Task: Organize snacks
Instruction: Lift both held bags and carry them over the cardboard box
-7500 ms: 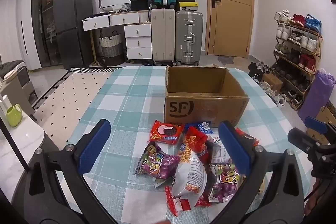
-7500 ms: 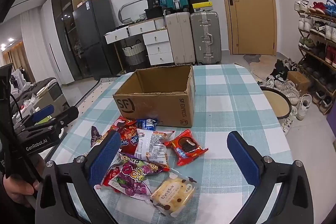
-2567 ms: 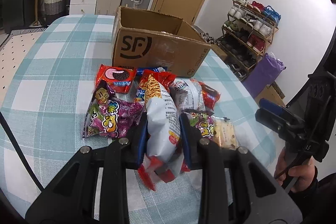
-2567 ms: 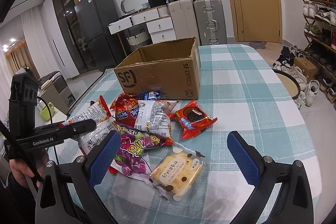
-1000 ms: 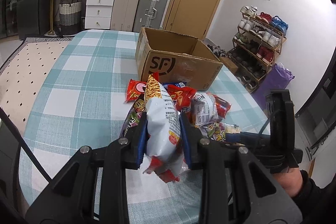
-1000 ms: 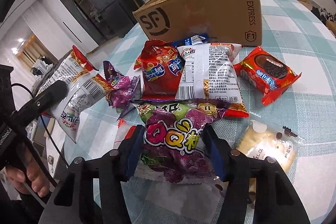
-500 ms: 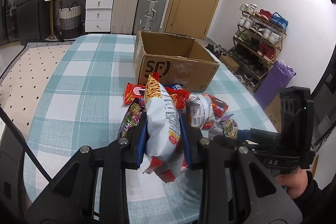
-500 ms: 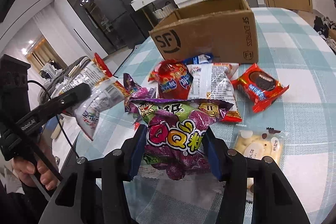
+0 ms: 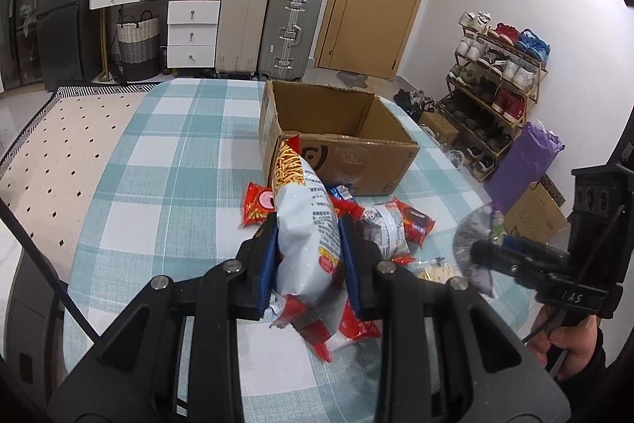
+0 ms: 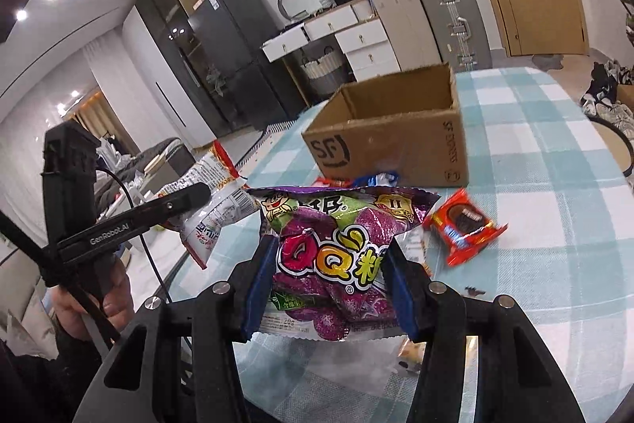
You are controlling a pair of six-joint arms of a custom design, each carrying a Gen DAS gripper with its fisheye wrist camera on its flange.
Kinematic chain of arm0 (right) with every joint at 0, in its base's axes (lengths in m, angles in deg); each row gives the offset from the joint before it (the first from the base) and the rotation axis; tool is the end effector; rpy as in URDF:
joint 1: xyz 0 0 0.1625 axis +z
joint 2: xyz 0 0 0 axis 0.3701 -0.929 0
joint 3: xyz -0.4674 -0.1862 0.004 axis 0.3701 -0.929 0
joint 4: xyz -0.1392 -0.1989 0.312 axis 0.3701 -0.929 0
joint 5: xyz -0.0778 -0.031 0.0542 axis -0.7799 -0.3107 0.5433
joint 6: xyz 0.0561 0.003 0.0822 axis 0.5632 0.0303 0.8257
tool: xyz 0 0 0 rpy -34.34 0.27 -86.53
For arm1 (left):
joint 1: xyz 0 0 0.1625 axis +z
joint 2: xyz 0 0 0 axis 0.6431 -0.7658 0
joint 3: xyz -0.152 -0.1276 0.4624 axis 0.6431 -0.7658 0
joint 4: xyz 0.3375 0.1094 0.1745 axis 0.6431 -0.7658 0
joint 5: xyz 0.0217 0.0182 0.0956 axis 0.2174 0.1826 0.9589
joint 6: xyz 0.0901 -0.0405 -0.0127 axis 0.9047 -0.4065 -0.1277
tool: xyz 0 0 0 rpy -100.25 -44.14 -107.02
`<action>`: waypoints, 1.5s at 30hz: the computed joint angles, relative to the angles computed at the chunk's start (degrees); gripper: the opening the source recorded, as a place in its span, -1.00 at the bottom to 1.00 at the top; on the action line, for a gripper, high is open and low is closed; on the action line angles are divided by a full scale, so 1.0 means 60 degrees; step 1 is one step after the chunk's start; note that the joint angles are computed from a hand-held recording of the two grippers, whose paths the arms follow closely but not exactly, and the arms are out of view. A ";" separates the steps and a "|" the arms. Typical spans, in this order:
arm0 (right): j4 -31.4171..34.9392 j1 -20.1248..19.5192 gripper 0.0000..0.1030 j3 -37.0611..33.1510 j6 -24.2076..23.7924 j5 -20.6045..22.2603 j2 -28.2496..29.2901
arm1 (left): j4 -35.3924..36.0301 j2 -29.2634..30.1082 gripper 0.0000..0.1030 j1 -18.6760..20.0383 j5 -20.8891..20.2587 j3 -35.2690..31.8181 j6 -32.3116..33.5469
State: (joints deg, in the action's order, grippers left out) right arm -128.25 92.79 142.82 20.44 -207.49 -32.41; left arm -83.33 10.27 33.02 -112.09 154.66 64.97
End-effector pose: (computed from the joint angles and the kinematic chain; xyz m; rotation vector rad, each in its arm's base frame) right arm 0.3843 -0.6691 0.1641 0.0144 -2.4482 1.3208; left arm -0.0902 -0.7804 0.4510 1.2642 2.6436 -0.6197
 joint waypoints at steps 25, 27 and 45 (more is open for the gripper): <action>0.1107 0.0186 0.04 -0.2250 -0.2196 0.0623 -0.0714 | 0.3004 0.2609 -0.49 -0.1085 -0.0066 -0.5381 -0.0448; 0.1589 0.0145 0.04 -0.2844 -0.2351 0.0628 -0.0616 | 0.3169 0.2883 -0.49 -0.1242 -0.0026 -0.5860 -0.0368; 0.5785 -0.0921 0.04 -0.7515 -0.2010 0.0423 0.1013 | 0.5066 0.5824 -0.49 -0.1828 0.1151 -0.9848 -0.0079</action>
